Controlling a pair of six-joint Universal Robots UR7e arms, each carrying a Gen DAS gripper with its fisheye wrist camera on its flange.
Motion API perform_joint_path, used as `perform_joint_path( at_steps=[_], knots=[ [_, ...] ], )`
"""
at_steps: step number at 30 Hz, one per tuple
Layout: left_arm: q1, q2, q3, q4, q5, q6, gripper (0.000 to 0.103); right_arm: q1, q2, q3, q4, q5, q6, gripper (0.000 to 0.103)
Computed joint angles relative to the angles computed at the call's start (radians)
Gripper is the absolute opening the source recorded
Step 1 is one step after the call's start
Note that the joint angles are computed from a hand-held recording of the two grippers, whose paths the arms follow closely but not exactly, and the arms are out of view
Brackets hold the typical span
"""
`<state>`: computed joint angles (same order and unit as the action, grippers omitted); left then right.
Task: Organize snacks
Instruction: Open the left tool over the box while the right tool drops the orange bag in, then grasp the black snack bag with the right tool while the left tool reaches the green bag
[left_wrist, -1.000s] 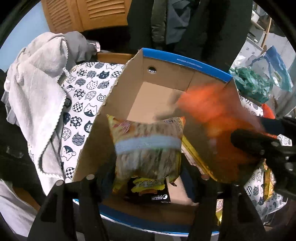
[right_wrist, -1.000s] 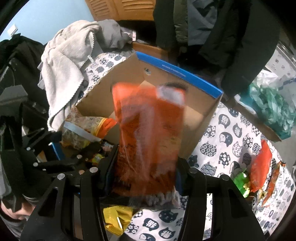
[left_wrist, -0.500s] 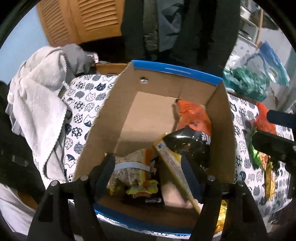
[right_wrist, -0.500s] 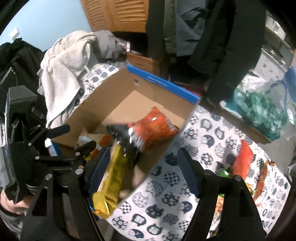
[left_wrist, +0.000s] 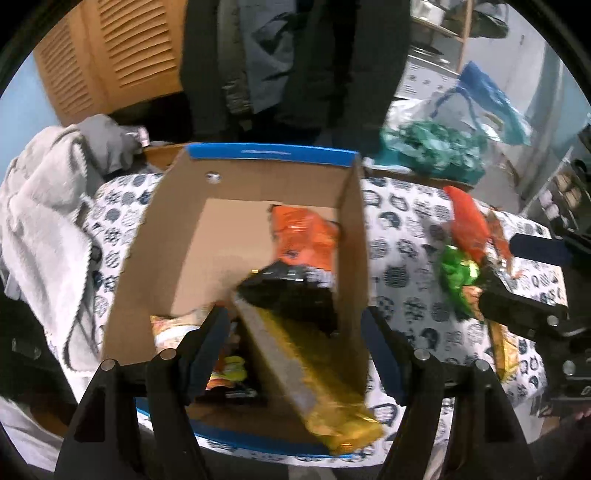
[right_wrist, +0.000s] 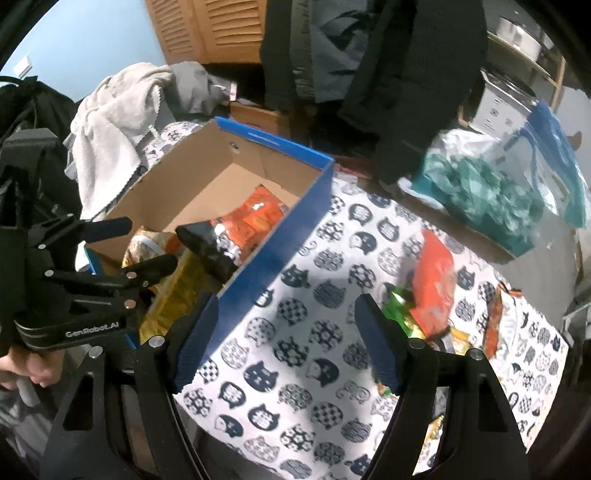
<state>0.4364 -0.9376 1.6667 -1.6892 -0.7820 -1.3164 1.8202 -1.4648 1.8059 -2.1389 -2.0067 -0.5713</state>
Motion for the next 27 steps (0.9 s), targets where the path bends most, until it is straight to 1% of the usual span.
perform_joint_path(
  at_steps=[7, 13, 20, 24, 27],
  knots=[
    [-0.011, 0.058, -0.051, -0.051, -0.01, 0.094, 0.076, -0.038, -0.049, 0.003, 0.003, -0.004, -0.028, 0.077],
    [-0.013, 0.11, -0.099, -0.063, -0.025, 0.155, 0.076, -0.095, -0.092, 0.009, 0.017, 0.0, -0.037, 0.077],
    [-0.013, 0.16, -0.14, -0.095, -0.047, 0.22, 0.076, -0.157, -0.118, -0.004, 0.02, -0.001, -0.042, 0.077],
    [-0.008, 0.189, -0.162, -0.114, -0.072, 0.259, 0.076, -0.19, -0.128, -0.014, 0.018, -0.003, -0.043, 0.077],
    [-0.005, 0.211, -0.179, -0.116, -0.08, 0.284, 0.076, -0.212, -0.131, -0.02, 0.016, -0.01, -0.042, 0.079]
  ],
)
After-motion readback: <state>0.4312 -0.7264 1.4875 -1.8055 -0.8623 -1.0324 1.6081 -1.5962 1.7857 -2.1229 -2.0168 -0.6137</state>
